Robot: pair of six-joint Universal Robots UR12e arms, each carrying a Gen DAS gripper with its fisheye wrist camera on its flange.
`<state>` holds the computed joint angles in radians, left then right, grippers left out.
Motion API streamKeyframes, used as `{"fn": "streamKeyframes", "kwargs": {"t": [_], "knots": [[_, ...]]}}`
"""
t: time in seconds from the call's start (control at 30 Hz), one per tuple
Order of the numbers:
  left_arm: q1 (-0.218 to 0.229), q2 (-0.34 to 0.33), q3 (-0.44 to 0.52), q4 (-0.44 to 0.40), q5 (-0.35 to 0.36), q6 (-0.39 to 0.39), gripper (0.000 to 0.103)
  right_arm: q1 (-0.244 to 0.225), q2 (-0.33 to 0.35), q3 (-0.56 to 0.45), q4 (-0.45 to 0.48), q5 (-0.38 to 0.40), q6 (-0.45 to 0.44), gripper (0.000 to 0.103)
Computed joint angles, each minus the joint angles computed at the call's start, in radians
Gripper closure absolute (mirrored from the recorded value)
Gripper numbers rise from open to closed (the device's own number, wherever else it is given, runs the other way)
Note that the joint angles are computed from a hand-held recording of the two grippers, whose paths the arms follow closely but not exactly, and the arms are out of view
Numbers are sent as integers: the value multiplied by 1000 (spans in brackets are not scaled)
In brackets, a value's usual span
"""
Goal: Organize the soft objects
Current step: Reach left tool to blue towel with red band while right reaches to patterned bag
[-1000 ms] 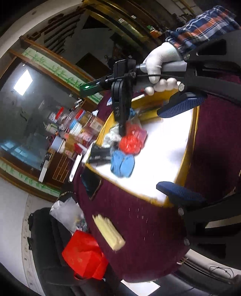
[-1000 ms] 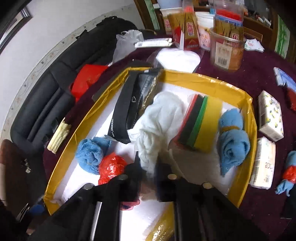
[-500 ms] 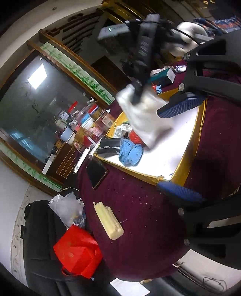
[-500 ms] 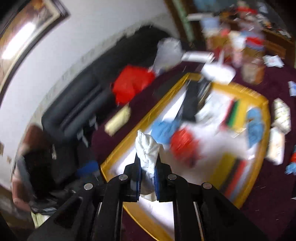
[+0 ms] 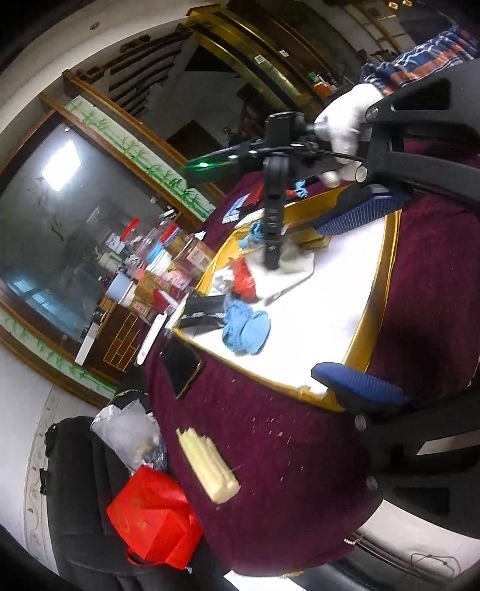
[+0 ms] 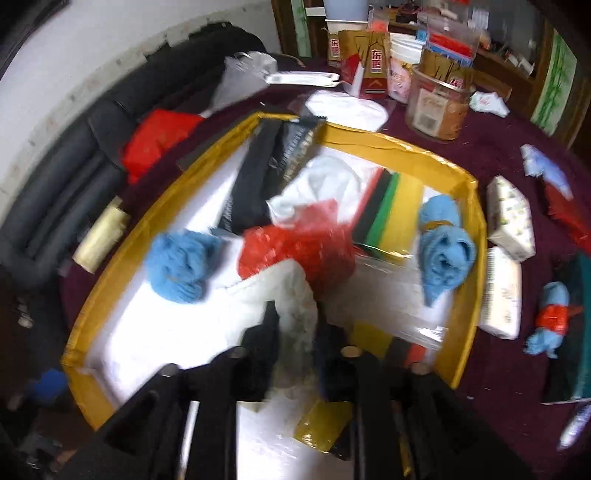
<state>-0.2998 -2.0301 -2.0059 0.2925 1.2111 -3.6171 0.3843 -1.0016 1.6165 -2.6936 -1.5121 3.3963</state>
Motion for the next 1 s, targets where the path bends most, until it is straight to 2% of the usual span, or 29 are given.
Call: {"fn": "streamKeyframes", "kwargs": {"t": [0.03,0.13,0.2,0.23,0.37,0.5,0.57,0.6,0.73,0.77,0.83,0.9,1.0], "knots": [[-2,1,1,-6,-1,4,28,-6,-7,13,-20,16,9,60],[-10,12,-1,-14,16,21,28,-22,-43,70,-121,69,45,57],[-13,17,0,-13,27,25,28,-32,-85,119,-195,50,45,52],[-15,20,-1,-13,33,28,28,-33,-104,144,-230,26,41,45],[-35,23,9,-33,49,46,28,-36,-203,293,-447,-165,9,29],[-70,19,34,-77,44,85,28,-49,-269,454,-722,-405,-27,0],[-93,15,52,-101,33,122,28,-76,-300,521,-777,-478,-22,0],[-103,14,60,-110,29,136,28,-102,-319,547,-760,-483,2,0],[-151,0,105,-174,9,210,26,-238,-392,657,-685,-389,201,0],[-161,-4,115,-191,5,222,26,-285,-399,682,-672,-325,256,0],[-186,-10,142,-236,3,257,26,-343,-397,715,-676,-240,306,0],[-211,-14,166,-276,8,293,26,-380,-370,722,-679,-177,331,0],[-242,-23,210,-339,16,333,26,-404,-328,721,-703,-99,340,1]]}}
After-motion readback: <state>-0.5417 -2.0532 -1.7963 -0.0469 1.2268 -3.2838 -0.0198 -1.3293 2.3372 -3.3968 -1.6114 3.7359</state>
